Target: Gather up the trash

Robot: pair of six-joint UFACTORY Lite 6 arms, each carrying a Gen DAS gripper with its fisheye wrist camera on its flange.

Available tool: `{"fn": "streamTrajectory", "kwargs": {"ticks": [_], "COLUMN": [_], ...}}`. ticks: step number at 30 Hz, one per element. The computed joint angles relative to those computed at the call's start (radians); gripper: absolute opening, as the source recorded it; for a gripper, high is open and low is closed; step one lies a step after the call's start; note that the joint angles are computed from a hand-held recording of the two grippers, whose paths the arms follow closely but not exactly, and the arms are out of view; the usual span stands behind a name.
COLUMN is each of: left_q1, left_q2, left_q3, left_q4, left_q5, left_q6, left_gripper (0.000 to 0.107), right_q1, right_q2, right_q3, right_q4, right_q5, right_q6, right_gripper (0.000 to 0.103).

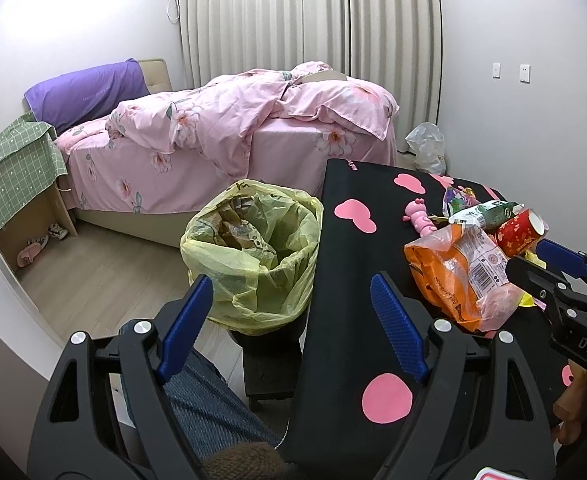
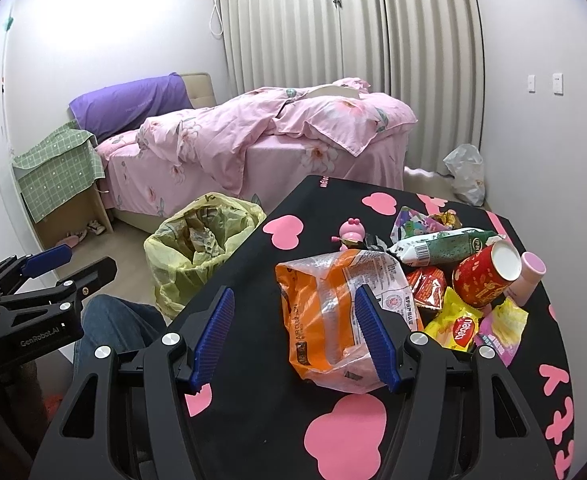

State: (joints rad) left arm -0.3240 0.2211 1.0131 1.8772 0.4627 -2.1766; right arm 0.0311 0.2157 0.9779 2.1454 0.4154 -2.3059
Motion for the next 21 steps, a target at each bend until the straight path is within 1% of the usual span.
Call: {"fn": "streamTrajectory", "kwargs": {"ticks": [3,6,14,15,16,21], "left_q1": [0.002,0.005,0.008,0.005,0.008,0.006], "left_q2": [-0.006,-0.002,-0.041,-0.041,0.000,-0.005], "left_q3": [-0.010,-0.007,-0.060,-0.058,-0.014,-0.027], "left_q4": [0.008,0.008,0.031,0.006,0.023,0.029], "left_q5": [-0.001,-0.010,-0.011,-0.008,-0.013,-0.008], "left_q6": [-0.009,-0.008,-0.033,-0.019,-0.023,-0.035], "left_gripper": [0.077,0.077,0.077,0.077,0.077,0.077], "right_q1": [0.000,0.006,0.005,0.005,0.004,0.002], "right_q2": [0.001,0.000,0.003,0.002,0.004,0.005], "right_q3": [0.003,-0.006,-0.007,-0.010,-0.007,-0.005], "right_q4": [-0.014,0.008,-0.003,0.003,-0.001,-0.012], "right_q5": [-0.003,-0.004,0.001,0.002,0.001,0.003], "right_q6": [0.015,-0.007,0.003,-0.003,-0.001,0.009], "right_gripper": [0.060,0.060,0.060,0.060,0.060,0.060]}}
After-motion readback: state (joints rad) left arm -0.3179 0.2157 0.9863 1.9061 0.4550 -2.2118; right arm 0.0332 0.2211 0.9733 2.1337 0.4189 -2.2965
